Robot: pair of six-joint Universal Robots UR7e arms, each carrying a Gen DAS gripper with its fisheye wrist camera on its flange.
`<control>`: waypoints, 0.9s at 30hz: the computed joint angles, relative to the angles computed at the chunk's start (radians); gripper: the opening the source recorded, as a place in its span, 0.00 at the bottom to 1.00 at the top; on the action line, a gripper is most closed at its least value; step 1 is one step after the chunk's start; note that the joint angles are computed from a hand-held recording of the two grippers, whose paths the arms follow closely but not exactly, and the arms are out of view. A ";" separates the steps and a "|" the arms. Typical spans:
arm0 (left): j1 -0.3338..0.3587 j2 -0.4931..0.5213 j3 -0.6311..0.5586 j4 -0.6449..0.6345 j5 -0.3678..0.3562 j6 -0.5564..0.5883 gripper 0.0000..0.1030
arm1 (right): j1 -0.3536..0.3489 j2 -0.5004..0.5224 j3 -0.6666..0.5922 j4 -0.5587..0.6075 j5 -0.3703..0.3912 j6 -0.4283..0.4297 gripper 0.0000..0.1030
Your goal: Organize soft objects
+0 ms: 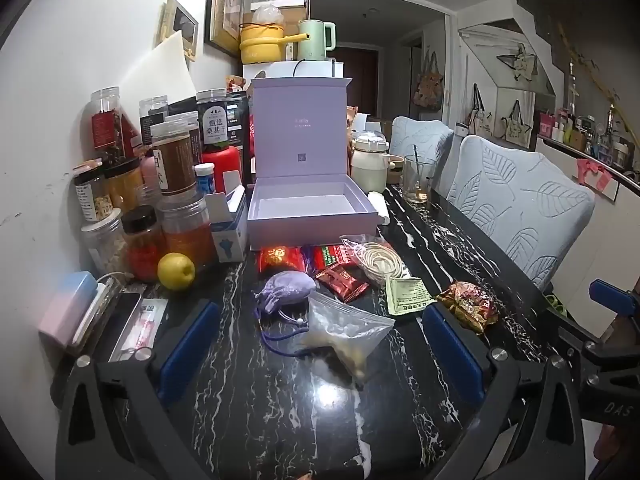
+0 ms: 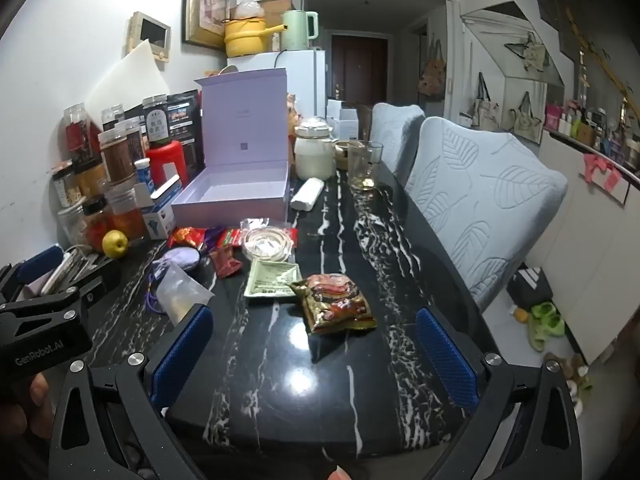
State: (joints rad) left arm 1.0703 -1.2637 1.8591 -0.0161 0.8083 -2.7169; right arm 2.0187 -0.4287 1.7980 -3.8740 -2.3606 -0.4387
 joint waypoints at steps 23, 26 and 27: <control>-0.005 -0.021 0.007 0.003 -0.005 0.009 1.00 | 0.005 0.005 -0.005 -0.003 -0.009 -0.014 1.00; -0.003 -0.023 0.004 0.007 -0.006 0.004 1.00 | 0.004 0.006 -0.003 -0.006 -0.008 -0.012 1.00; -0.002 -0.022 0.004 0.008 -0.005 0.003 1.00 | 0.005 0.006 -0.005 -0.004 -0.008 -0.013 1.00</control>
State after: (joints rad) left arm 1.0683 -1.2860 1.8628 -0.0080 0.8029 -2.7138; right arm 2.0237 -0.4230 1.7932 -3.8783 -2.3691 -0.4519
